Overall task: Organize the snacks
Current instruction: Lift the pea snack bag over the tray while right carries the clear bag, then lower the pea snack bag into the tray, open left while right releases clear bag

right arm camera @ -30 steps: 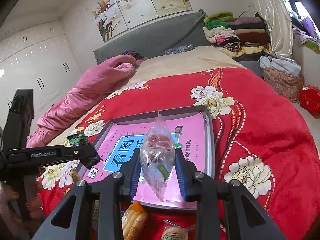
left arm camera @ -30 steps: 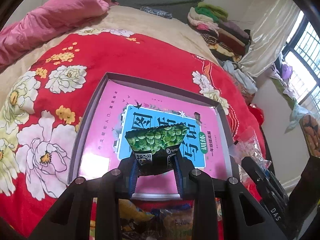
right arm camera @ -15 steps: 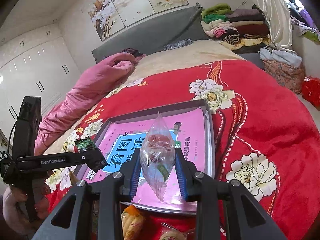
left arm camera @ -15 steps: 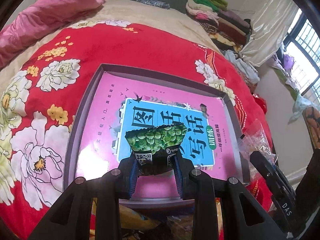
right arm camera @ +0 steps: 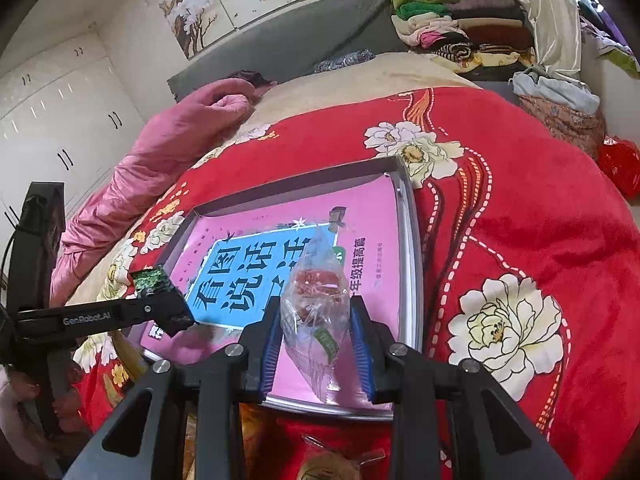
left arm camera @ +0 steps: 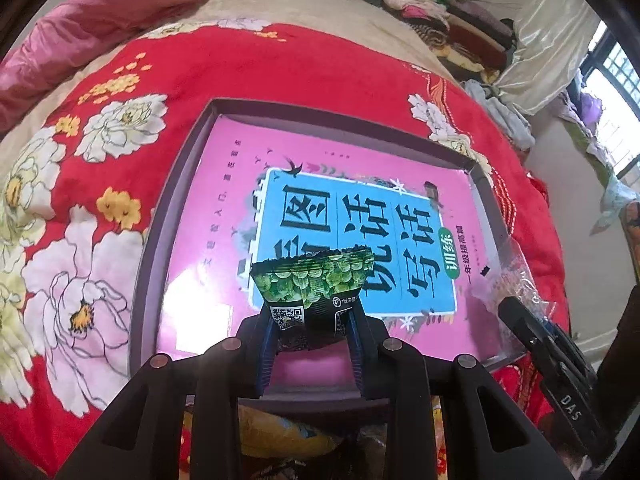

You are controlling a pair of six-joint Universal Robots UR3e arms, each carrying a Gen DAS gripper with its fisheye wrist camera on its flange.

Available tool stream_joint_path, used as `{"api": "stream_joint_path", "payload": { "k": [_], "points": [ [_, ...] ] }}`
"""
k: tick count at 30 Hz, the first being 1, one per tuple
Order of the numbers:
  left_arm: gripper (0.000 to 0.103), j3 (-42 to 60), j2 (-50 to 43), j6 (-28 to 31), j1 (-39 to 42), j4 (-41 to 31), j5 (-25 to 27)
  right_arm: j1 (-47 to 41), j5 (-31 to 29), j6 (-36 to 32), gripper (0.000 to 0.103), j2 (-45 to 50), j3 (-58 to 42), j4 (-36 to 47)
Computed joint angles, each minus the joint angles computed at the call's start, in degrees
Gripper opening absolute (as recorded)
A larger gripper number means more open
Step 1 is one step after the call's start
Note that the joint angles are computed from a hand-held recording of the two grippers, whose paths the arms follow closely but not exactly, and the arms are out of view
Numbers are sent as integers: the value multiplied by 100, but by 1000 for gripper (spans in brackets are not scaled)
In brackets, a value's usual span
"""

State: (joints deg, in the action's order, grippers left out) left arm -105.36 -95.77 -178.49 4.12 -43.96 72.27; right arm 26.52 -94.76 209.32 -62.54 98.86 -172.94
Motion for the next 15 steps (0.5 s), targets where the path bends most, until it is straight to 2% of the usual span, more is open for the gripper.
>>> {"api": "stream_joint_path", "payload": {
  "k": [15],
  "points": [
    [32,89,27,68,-20,-481,-59,17,-116,97,34,87,-13,86]
  ]
}}
